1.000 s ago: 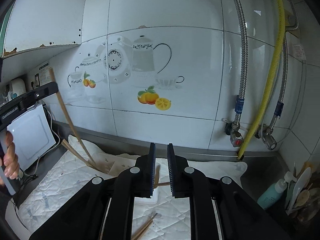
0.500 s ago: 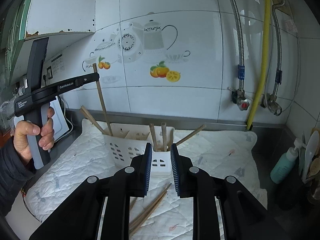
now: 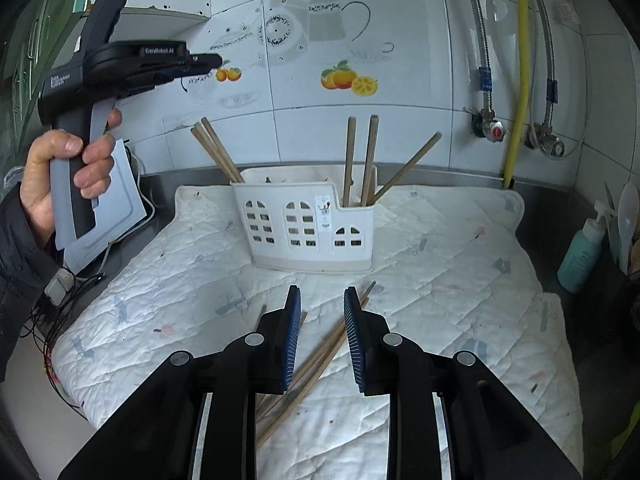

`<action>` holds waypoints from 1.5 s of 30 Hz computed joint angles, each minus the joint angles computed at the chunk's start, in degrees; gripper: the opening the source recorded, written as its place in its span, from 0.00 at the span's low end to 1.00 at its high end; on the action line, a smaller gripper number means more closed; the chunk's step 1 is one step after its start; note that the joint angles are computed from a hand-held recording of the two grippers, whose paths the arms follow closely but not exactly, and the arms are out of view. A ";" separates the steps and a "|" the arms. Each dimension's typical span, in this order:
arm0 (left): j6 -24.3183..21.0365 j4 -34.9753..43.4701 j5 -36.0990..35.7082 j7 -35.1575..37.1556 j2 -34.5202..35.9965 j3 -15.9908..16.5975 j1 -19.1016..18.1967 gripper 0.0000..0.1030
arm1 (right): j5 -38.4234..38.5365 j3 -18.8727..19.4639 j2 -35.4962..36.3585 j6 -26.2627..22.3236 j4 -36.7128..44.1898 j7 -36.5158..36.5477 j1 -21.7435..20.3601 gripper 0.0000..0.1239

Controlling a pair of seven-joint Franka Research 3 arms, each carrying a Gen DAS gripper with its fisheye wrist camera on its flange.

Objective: Organize utensils
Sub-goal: 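Lower the right tool and close it on a chopstick on the mat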

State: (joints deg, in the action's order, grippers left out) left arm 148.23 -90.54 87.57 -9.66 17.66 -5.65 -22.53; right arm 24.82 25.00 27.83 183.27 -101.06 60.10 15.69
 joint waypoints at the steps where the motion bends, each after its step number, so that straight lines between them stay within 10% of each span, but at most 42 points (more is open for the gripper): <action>1: -0.16 -1.45 1.29 -1.38 -1.16 0.05 -0.37 0.25 | 0.37 -0.17 -0.58 0.87 -1.57 0.43 0.37 0.18; 4: -0.72 -5.56 3.87 -4.68 -4.32 -0.86 -0.42 0.26 | 1.42 3.42 -1.32 1.80 -5.34 1.17 -2.25 0.18; 8: -2.92 -12.30 7.48 -10.70 -8.99 -3.13 0.29 0.42 | 1.13 -3.37 -3.33 4.73 -10.45 6.08 4.78 0.18; 21: -11.21 -31.27 7.44 -22.84 -18.89 -10.14 2.44 0.55 | -2.22 -2.91 -0.46 6.76 -13.55 20.05 6.18 0.17; 45: -8.73 -38.28 5.79 -30.85 -18.05 -11.67 2.10 0.55 | -6.63 -27.02 2.42 1.29 -8.10 38.68 27.48 0.06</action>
